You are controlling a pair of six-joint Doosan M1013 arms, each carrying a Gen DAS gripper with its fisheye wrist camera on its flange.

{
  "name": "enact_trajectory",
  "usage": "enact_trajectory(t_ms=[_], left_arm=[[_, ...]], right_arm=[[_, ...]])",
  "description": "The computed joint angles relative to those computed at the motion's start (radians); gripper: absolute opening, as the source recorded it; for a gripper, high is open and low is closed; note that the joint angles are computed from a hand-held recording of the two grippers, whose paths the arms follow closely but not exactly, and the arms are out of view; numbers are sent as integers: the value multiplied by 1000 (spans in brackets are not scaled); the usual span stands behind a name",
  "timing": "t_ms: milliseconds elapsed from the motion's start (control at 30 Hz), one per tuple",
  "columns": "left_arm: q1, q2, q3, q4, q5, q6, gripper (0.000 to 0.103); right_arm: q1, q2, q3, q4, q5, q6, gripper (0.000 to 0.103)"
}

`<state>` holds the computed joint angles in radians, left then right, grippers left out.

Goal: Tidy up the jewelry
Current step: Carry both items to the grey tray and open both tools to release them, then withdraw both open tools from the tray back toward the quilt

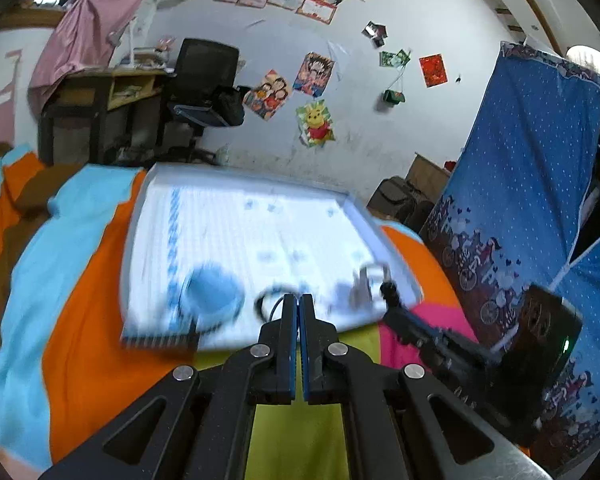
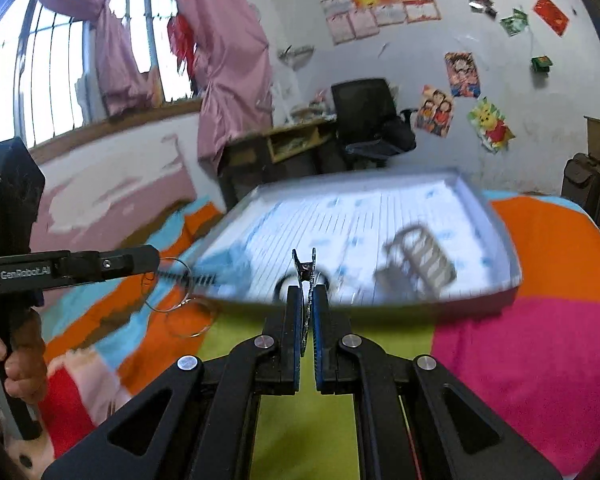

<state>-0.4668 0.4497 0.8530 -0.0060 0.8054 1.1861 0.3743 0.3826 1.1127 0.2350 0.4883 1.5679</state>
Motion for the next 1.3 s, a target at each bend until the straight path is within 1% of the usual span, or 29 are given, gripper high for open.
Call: enact_trajectory(t_ms=[33,100,200,267,400,567,700,800,867,1000,1033,1100,1167,1200,1233,1267,1300], left_arm=[[1,24,-40,-2,5,8,2],[4,58,-94,-3,17,11,2],[9,107,-163,-6,48,5,2],[15,135,-197,-10,80,0,2],[21,150,-192,-15,119,-33,2],[24,152,-180,-16,140,-40,2],[25,145,-164,-17,138,-60,2],[26,130,-136,-9,107,-100,2],[25,126,-132,10,103,-124,3],[14,113,-121,60,103,-151,6],[10,106,-113,75,102,-150,6],[3,95,-101,103,98,-157,8],[-5,77,-80,127,89,-169,8],[-8,67,-67,138,82,-177,9],[-14,52,-46,156,69,-187,10],[-18,42,-33,171,64,-193,13],[-24,29,-16,197,58,-207,18]], right_arm=[[-3,13,-17,-4,-11,11,5],[-5,35,-49,-18,0,36,5],[-8,64,-82,3,17,51,5],[-2,82,-102,-44,38,86,5],[5,107,-124,-97,72,145,5],[10,108,-119,-127,65,160,6],[9,105,-111,-116,54,155,6],[8,103,-106,-125,53,160,7],[9,97,-99,-141,50,170,11],[6,82,-78,-143,31,184,31],[8,74,-70,-162,22,197,33],[9,64,-59,-179,12,210,34],[11,49,-46,-215,-1,237,39],[12,42,-40,-237,-5,255,46],[10,32,-29,-250,-13,266,50],[10,22,-21,-261,-21,278,51],[10,17,-20,-269,-21,286,53]])
